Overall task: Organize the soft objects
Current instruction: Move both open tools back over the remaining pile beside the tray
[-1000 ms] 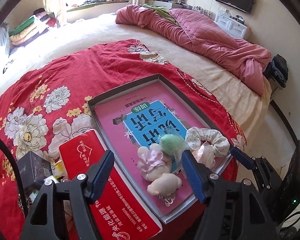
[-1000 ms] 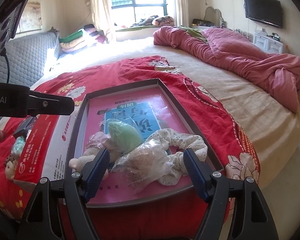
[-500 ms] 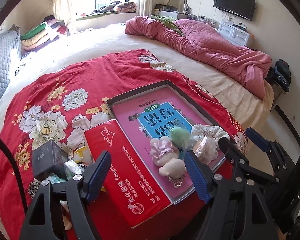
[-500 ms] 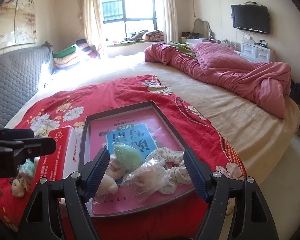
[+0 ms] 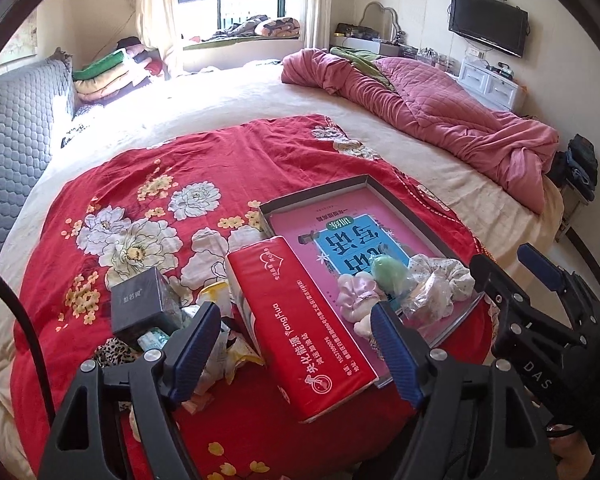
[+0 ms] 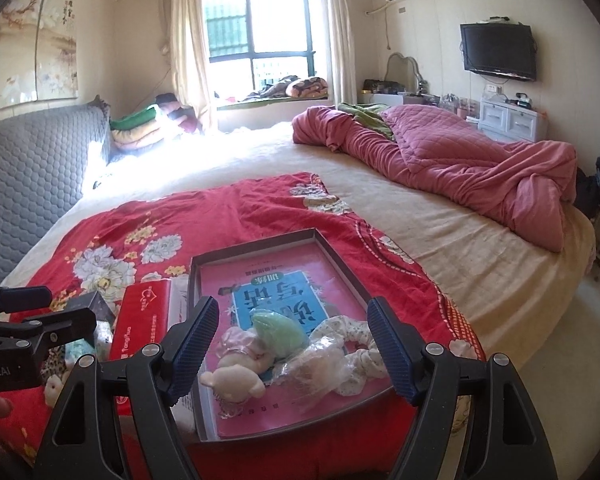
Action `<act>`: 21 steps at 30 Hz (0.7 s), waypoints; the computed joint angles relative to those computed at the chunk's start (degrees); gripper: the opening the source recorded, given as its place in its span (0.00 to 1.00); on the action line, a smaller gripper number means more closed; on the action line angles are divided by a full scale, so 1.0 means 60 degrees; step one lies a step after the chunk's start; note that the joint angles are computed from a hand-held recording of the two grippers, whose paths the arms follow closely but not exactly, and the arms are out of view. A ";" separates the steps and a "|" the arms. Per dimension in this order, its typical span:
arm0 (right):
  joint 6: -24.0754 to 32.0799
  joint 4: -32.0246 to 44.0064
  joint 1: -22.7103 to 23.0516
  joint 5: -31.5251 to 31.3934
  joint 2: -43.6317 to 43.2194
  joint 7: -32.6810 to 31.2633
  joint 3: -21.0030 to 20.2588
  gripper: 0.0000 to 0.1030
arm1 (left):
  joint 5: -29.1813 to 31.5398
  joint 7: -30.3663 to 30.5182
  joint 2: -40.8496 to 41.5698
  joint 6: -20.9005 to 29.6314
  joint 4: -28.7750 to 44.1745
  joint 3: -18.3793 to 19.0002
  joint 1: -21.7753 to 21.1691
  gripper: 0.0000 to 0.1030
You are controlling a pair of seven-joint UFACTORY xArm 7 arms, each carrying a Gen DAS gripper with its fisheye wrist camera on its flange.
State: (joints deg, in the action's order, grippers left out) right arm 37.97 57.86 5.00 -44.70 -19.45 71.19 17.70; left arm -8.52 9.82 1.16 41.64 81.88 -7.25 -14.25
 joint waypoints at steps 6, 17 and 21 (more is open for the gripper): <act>0.0225 0.0289 0.0084 -0.0125 -0.0069 -0.0073 0.0163 0.76 | -0.0092 0.0077 -0.0355 -0.0105 -0.0282 0.0083 0.0086 0.75; 0.0149 0.0766 0.0433 0.0271 0.0173 -0.0531 0.0209 0.76 | -0.0200 0.0222 -0.1034 -0.0195 -0.0868 0.0289 0.0309 0.76; 0.0119 0.0913 0.0547 0.0351 0.0251 -0.0655 0.0232 0.76 | -0.0185 0.0244 -0.1263 -0.0279 -0.1145 0.0383 0.0419 0.76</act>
State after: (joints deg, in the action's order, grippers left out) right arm 38.68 63.34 8.28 -42.60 -17.95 67.26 19.09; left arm -9.63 11.28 -6.41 39.97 75.01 -4.95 -11.74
